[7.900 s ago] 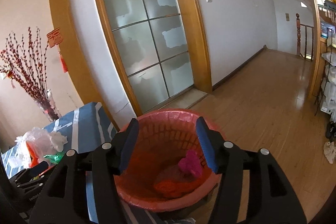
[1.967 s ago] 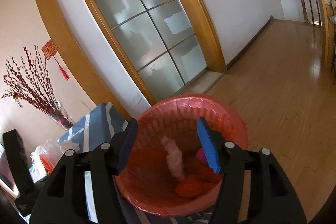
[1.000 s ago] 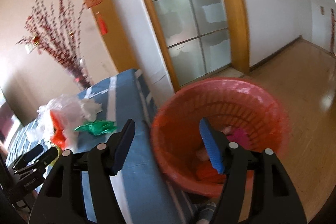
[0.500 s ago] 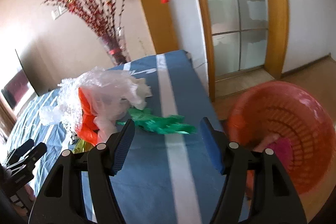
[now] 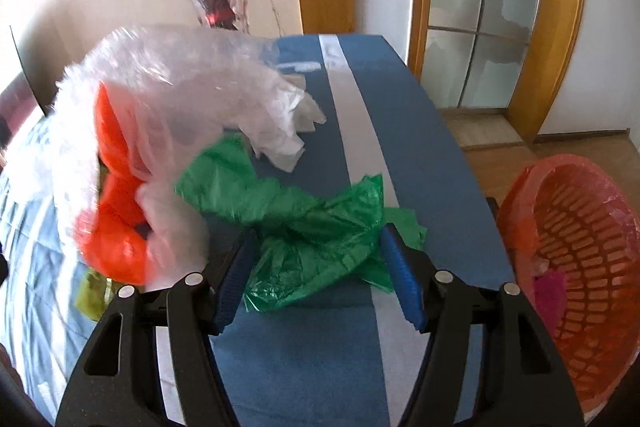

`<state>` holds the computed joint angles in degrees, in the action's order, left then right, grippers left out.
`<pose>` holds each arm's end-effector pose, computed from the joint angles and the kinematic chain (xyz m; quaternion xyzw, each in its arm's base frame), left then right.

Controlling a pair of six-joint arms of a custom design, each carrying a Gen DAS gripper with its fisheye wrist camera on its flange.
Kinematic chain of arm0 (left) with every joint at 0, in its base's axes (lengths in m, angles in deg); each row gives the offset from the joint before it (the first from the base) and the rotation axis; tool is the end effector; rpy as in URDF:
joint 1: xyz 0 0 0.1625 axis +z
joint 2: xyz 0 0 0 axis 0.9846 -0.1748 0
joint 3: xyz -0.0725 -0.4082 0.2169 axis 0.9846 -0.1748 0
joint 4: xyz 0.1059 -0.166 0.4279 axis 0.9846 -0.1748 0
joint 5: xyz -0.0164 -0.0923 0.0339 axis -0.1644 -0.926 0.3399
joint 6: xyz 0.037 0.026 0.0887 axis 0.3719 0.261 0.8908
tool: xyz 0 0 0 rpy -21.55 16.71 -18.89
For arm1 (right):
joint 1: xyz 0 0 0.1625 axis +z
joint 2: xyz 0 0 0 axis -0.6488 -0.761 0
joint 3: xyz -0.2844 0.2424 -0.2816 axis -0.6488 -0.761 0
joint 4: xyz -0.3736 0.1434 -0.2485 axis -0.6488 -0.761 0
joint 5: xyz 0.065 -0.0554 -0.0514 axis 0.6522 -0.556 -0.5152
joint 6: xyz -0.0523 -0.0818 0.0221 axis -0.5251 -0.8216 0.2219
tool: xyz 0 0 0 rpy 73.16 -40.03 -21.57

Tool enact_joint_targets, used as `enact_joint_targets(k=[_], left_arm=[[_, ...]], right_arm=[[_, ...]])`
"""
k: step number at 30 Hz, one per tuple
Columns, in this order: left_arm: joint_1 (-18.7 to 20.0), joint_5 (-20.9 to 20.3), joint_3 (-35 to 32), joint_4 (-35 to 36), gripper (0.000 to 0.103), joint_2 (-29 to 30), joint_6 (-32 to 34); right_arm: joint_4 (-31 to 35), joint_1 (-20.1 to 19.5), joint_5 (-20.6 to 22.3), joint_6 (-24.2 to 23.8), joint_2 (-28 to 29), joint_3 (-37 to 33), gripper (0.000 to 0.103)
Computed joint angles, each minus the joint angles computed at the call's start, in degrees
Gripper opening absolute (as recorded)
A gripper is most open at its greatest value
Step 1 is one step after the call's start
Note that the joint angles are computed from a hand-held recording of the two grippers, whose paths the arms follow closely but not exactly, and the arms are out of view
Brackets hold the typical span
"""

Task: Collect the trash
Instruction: 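Grasp the green plastic bag with the right tool while the left returns to the table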

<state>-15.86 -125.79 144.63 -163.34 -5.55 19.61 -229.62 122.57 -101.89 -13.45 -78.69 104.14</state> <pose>-0.1300 -0.7044 0.0115 0.2186 0.8628 -0.3780 0.2549 -0.0103 -0.7185 0.1183 0.0618 -0.8665 0.3583 0.3420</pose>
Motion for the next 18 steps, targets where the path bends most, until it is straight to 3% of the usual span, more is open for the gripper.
enact_joint_targets(k=[6, 8, 13, 18], left_arm=[[1.0, -0.7, -0.1, 1.3, 0.088, -0.5, -1.6], [1.1, -0.7, 0.0, 1.3, 0.088, -0.6, -1.8], [1.1, -0.7, -0.1, 1.3, 0.088, -0.8, -2.0], [0.9, -0.6, -0.1, 1.4, 0.088, -0.8, -2.0]], right_arm=[[1.5, 0.0, -0.9, 1.1, -0.1, 0.0, 0.037], [1.4, 0.1, -1.4, 0.8, 0.0, -0.2, 0.019], [1.5, 0.4, -1.4, 0.3, -0.1, 0.4, 0.009], [0.1, 0.1, -0.8, -0.3, -1.2, 2.6, 0.007]])
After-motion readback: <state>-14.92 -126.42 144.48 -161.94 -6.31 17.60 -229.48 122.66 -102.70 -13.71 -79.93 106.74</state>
